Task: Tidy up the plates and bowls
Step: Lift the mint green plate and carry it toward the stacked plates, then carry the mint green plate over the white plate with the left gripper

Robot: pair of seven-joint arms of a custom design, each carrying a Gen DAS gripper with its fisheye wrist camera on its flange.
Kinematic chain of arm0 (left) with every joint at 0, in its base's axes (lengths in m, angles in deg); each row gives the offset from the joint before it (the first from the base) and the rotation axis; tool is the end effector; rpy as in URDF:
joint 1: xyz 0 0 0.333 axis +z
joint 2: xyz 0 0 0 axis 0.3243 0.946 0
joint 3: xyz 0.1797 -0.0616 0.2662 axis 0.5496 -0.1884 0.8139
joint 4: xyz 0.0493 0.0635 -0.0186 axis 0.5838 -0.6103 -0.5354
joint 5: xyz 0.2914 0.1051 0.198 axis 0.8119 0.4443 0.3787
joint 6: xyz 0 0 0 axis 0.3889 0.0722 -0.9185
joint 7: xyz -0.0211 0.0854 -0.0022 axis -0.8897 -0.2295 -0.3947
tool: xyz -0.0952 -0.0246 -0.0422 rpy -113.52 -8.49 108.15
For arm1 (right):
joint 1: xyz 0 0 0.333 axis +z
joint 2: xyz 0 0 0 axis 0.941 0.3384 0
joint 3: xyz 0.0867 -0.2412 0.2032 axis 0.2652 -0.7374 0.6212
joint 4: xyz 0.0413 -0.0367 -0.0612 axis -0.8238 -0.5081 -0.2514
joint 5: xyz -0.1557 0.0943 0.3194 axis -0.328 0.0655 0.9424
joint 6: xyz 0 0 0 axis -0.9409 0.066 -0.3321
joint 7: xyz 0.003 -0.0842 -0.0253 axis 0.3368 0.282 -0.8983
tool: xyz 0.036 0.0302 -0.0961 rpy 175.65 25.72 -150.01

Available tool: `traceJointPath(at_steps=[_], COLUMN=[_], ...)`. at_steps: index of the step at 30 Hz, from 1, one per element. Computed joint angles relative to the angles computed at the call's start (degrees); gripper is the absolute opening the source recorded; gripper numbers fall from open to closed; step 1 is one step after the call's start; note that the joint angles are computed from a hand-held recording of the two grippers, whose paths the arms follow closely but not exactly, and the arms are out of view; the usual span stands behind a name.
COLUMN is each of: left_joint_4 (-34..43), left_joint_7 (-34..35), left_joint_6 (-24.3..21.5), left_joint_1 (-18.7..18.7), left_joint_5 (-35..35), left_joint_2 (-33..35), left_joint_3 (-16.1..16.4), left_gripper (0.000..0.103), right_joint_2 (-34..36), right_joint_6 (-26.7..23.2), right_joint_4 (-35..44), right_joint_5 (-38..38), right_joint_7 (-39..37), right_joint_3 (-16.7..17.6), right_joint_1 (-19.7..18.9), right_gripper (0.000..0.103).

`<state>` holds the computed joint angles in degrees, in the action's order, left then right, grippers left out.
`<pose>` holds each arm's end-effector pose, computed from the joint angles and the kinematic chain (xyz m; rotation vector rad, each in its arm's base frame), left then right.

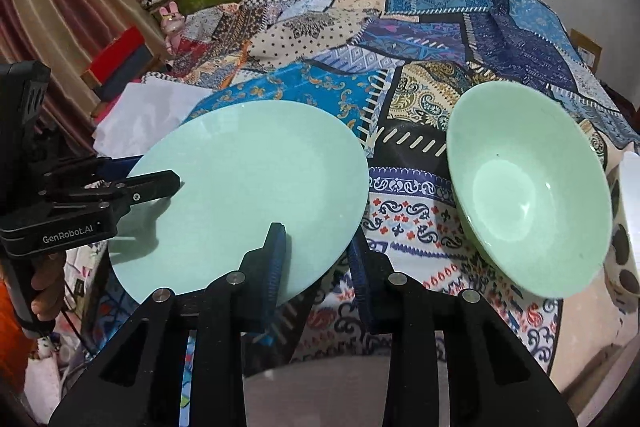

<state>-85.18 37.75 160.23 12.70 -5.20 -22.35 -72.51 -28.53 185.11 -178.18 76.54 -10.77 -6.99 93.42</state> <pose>0.5128 -0.1555 0.3163 -2.1516 1.7759 -0.5917 0.5360 0.3157 0.3268 -2.2780 1.1329 -0.0579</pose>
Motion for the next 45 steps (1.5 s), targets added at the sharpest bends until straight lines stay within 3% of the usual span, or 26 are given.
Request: traceJointPath(at_steps=[5, 12, 29, 39, 45], left_joint_4=[-1.6, -3.2, -5.5, -4.6, -4.0], left_joint_7=[-5.4, -12.4, -19.0, -22.6, -24.0], left_joint_6=[-1.3, -6.0, -14.8, -17.0, -16.0], left_joint_1=[-2.0, -2.6, -5.8, -8.9, -10.3], left_joint_5=[4.4, 10.5, 10.8, 11.0, 10.5], left_joint_2=[-3.6, -9.3, -17.8, -17.1, -14.9], left_joint_3=[0.9, -1.6, -8.5, -10.4, -10.4], left_gripper=[0.047, 0.047, 0.047, 0.047, 0.047], right_joint_2=[-3.6, -8.9, -19.5, -23.0, -24.1], right_joint_6=[1.4, 1.8, -0.7, -1.6, -2.2], right_joint_4=[-3.3, -7.3, -16.3, -21.0, -23.2], right_joint_5=[5.1, 14.0, 28.8, 32.1, 33.4], right_joint_7=[-5.1, -13.0, -26.0, -29.3, -30.0], right_joint_3=[2.4, 3.1, -1.8, -3.9, -4.7], right_joint_1=[-1.9, -2.6, -0.2, -0.3, -0.7], right_gripper=[0.029, 0.029, 0.029, 0.029, 0.029])
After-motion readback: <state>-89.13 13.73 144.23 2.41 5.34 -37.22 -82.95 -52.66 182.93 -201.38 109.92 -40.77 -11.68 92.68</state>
